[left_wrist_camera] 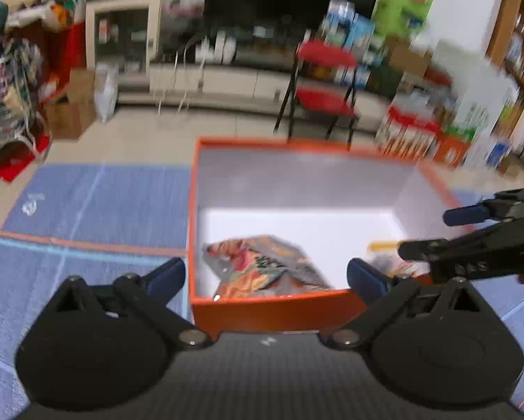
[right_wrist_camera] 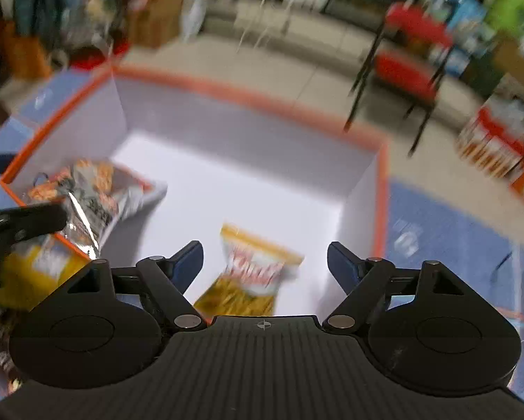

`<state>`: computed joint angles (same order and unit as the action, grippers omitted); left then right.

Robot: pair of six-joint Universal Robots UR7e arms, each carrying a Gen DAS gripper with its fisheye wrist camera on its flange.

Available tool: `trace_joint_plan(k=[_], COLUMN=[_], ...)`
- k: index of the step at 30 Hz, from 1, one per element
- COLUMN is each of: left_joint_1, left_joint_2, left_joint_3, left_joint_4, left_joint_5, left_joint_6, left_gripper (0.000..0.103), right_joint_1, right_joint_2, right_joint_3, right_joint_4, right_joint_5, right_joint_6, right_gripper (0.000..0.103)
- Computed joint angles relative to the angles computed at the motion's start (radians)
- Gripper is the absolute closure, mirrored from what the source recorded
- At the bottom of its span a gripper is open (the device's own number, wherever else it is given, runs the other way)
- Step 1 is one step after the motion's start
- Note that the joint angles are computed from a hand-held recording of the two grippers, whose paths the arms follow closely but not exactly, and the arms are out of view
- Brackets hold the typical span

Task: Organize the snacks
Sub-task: 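Withdraw both tools from the box back toward the snack pile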

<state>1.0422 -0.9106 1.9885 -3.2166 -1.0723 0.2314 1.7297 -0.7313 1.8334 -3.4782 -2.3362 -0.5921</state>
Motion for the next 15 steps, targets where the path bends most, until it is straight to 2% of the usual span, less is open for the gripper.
trace_joint_plan(k=[3,8,12,15], left_joint_1=[-0.034,-0.114,-0.181,-0.233], left_joint_2=[-0.071,-0.225,-0.342,-0.411], left_joint_3=[0.082,0.272,0.457,0.587], left_joint_4=[-0.091,-0.211,-0.318,-0.358], left_joint_5=[-0.027,0.002,0.087,0.19], left_joint_6=[-0.004,-0.031,-0.064,-0.117], left_gripper=[0.005,0.003,0.003,0.003], right_joint_1=[0.028,0.064,0.069,0.082], right_joint_2=[-0.019,-0.081,-0.086,-0.008], right_joint_3=[0.09,0.308,0.511,0.637], right_joint_4=[-0.271,-0.55,-0.814,-1.064], right_joint_5=[0.086,0.191,0.228,0.195], right_joint_6=[-0.093,-0.135,-0.12,-0.116], right_gripper=[0.034,0.029,0.025,0.024])
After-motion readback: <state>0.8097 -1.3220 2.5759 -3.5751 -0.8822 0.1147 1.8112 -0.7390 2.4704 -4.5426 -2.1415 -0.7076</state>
